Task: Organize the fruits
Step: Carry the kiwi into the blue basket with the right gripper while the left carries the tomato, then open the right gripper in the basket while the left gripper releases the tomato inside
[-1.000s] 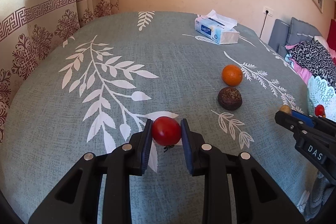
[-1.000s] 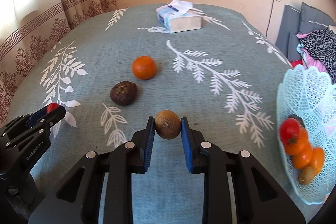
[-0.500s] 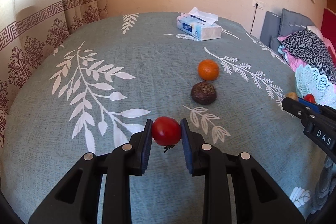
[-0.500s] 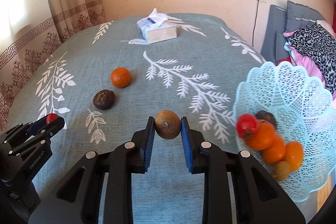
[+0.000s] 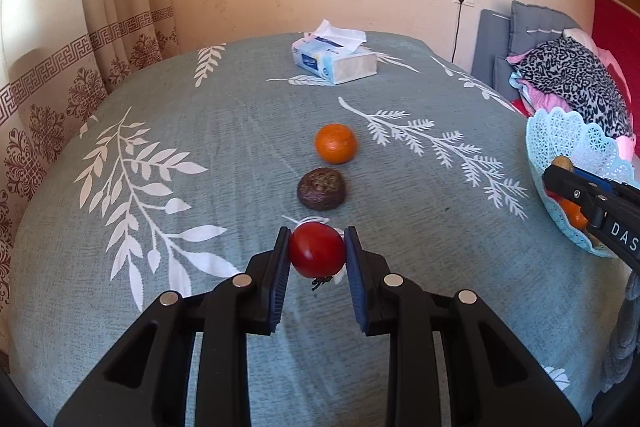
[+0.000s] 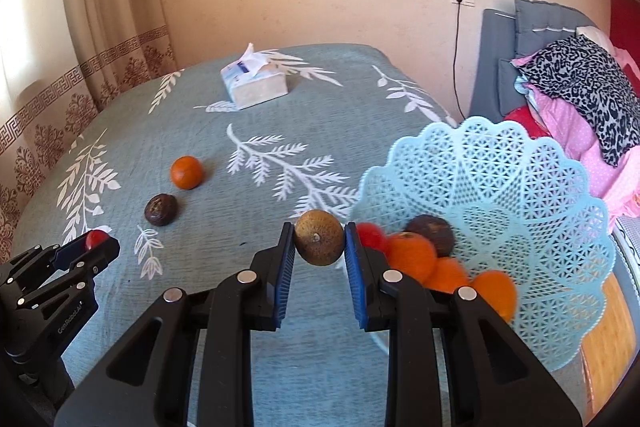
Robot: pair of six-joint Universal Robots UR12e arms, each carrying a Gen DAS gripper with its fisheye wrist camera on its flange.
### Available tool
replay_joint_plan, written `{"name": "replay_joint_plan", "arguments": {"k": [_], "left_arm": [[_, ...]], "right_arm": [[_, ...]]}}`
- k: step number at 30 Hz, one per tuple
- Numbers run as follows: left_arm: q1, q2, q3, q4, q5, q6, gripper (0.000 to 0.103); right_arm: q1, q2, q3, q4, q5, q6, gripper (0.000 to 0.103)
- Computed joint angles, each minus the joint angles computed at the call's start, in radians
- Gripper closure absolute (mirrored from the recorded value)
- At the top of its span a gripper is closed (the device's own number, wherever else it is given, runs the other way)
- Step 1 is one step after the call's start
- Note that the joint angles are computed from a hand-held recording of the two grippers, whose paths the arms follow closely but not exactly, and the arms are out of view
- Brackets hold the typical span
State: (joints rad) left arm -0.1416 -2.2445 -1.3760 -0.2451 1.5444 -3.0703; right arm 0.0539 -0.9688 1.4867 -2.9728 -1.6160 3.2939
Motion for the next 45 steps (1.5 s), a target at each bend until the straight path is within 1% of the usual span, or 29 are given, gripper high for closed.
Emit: {"name": "replay_joint_plan", "arguments": {"k": [12, 13, 16, 19, 20, 21, 22, 23, 24, 25, 32, 37, 41, 45], "left_arm": [[-0.031, -0.012, 0.031, -0.013, -0.017, 0.045, 0.076], [-0.033, -0.013, 0.035, -0.014, -0.019, 0.048, 0.076], [-0.041, -0.018, 0.048, -0.019, -0.023, 0.058, 0.076], [-0.048, -0.022, 0.057, -0.022, -0.028, 0.069, 0.076], [-0.052, -0.024, 0.061, -0.024, -0.029, 0.073, 0.076], [-0.054, -0.026, 0.066, -0.027, -0.031, 0.075, 0.076], [-0.057, -0.028, 0.070, -0.030, -0.033, 0.078, 0.076], [-0.060, -0.030, 0.075, -0.035, -0.038, 0.081, 0.076], [-0.063, -0.032, 0.080, -0.039, -0.040, 0.084, 0.076], [-0.064, -0.033, 0.081, -0.040, -0.042, 0.086, 0.076], [-0.078, -0.049, 0.123, -0.087, -0.092, 0.095, 0.076], [-0.093, -0.065, 0.157, -0.097, -0.132, 0.118, 0.076], [-0.101, -0.083, 0.197, -0.137, -0.168, 0.125, 0.076], [-0.111, -0.105, 0.239, -0.172, -0.200, 0.130, 0.076]], "right_arm": [[-0.031, -0.018, 0.039, -0.023, -0.034, 0.040, 0.078], [-0.032, -0.019, 0.041, -0.026, -0.040, 0.043, 0.077], [-0.033, -0.019, 0.049, -0.044, -0.092, 0.044, 0.077], [-0.041, -0.022, 0.056, -0.045, -0.097, 0.055, 0.077], [-0.045, -0.025, 0.060, -0.044, -0.099, 0.067, 0.076], [-0.048, -0.025, 0.062, -0.044, -0.103, 0.076, 0.072], [-0.051, -0.027, 0.064, -0.045, -0.104, 0.085, 0.063], [-0.056, -0.029, 0.070, -0.052, -0.107, 0.101, 0.057], [-0.059, -0.031, 0.075, -0.061, -0.109, 0.111, 0.048], [-0.061, -0.032, 0.079, -0.072, -0.116, 0.124, 0.046], [-0.080, -0.043, 0.100, -0.091, -0.133, 0.158, 0.044], [-0.086, -0.048, 0.108, -0.098, -0.135, 0.167, 0.044], [-0.091, -0.050, 0.114, -0.102, -0.137, 0.173, 0.044], [-0.091, -0.051, 0.117, -0.111, -0.161, 0.171, 0.044]]}}
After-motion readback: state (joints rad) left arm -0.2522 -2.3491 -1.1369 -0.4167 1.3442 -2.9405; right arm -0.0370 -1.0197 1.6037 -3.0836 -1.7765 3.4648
